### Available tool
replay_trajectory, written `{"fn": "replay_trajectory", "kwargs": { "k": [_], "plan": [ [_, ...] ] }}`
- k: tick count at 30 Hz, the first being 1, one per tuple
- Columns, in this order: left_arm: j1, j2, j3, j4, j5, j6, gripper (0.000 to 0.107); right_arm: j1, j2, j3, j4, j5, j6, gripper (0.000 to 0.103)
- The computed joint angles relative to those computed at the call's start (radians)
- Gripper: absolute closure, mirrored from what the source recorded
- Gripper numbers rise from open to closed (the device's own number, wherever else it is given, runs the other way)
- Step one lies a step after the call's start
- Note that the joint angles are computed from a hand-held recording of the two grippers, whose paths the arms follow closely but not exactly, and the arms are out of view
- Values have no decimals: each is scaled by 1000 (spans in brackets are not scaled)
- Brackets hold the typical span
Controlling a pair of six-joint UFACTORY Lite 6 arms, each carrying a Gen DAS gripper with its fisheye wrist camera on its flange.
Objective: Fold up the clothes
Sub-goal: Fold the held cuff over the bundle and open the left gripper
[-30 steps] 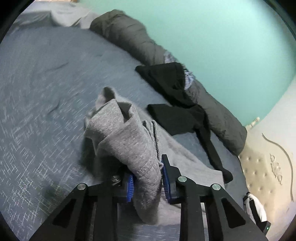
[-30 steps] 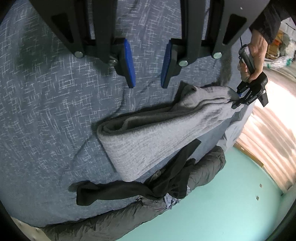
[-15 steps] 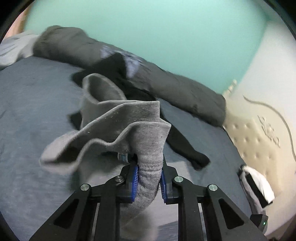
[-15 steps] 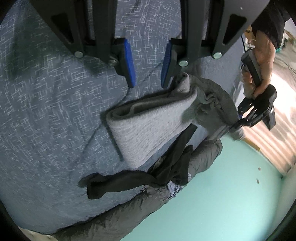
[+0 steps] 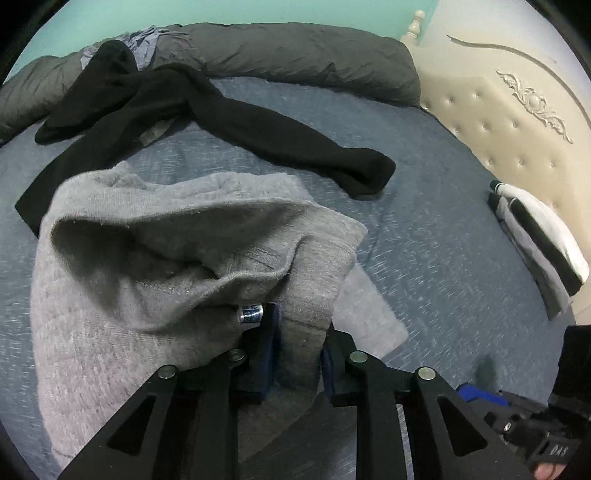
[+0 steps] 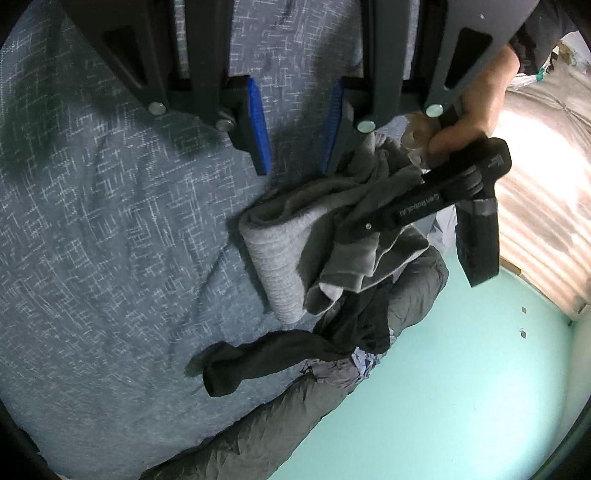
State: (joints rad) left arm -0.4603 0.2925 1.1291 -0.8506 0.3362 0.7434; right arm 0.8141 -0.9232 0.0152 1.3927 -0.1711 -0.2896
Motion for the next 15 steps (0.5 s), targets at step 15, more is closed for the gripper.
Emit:
{"fn": "replay_trajectory", "kwargs": {
  "k": [15],
  "plan": [
    [303, -297, -158, -111, 174, 184, 43, 22, 43, 11, -177, -25, 204, 75]
  ]
}}
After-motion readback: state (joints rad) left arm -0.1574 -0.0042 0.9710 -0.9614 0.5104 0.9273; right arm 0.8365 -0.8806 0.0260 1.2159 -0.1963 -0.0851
